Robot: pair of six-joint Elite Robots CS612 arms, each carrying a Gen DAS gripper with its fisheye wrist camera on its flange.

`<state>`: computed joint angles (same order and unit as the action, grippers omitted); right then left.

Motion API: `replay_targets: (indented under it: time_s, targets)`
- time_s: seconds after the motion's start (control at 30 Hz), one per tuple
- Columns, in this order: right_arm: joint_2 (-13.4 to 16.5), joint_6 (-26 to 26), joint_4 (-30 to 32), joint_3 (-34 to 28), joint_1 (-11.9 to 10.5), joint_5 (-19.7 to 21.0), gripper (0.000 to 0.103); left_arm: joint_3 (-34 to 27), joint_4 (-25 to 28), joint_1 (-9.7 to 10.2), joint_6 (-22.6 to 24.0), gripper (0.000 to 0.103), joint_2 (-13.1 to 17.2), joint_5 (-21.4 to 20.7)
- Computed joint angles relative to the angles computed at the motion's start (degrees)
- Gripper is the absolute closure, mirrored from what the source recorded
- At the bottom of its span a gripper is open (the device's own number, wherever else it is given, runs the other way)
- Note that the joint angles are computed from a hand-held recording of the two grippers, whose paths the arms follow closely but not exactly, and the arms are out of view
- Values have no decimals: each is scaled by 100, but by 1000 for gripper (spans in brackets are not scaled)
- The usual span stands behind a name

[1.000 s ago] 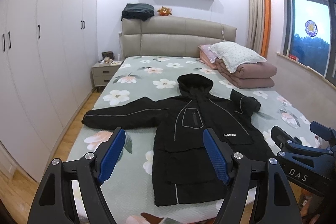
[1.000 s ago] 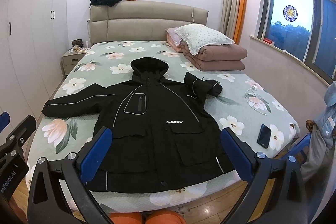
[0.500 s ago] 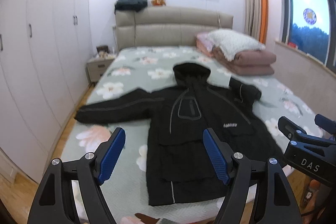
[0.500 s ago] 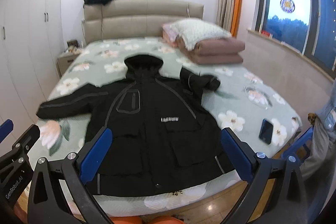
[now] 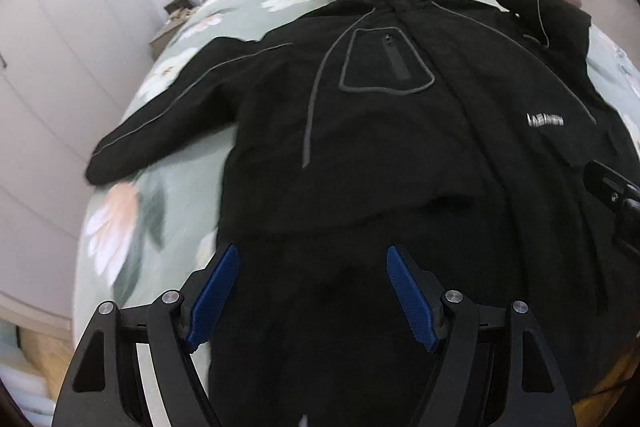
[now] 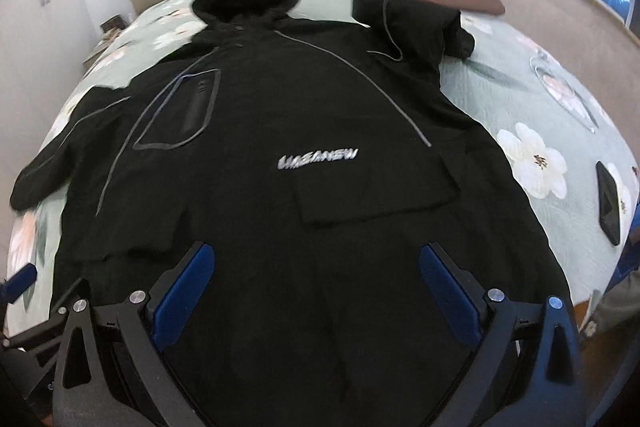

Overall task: Fold large clothes
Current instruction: 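Grasp the jacket sleeve cuff with the right tool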

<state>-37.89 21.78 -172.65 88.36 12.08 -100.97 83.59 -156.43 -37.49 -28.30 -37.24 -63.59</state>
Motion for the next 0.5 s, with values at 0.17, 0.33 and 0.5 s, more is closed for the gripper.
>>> replay_targets:
  time_s: [0.17, 0.33, 0.5]
  targets:
    - [-154, 16, 608, -254, -168, -31, 0, -386, -644, 199, 195, 26, 110, -864]
    - [-298, -112, 1180, -606, -391, -187, 0, -1096, -536, 329, 776, 26, 302, -1463]
    - [-252, -20, 1344, -935, -814, -35, 0, -2119, 38, 385, 1007, 25, 688, -1853]
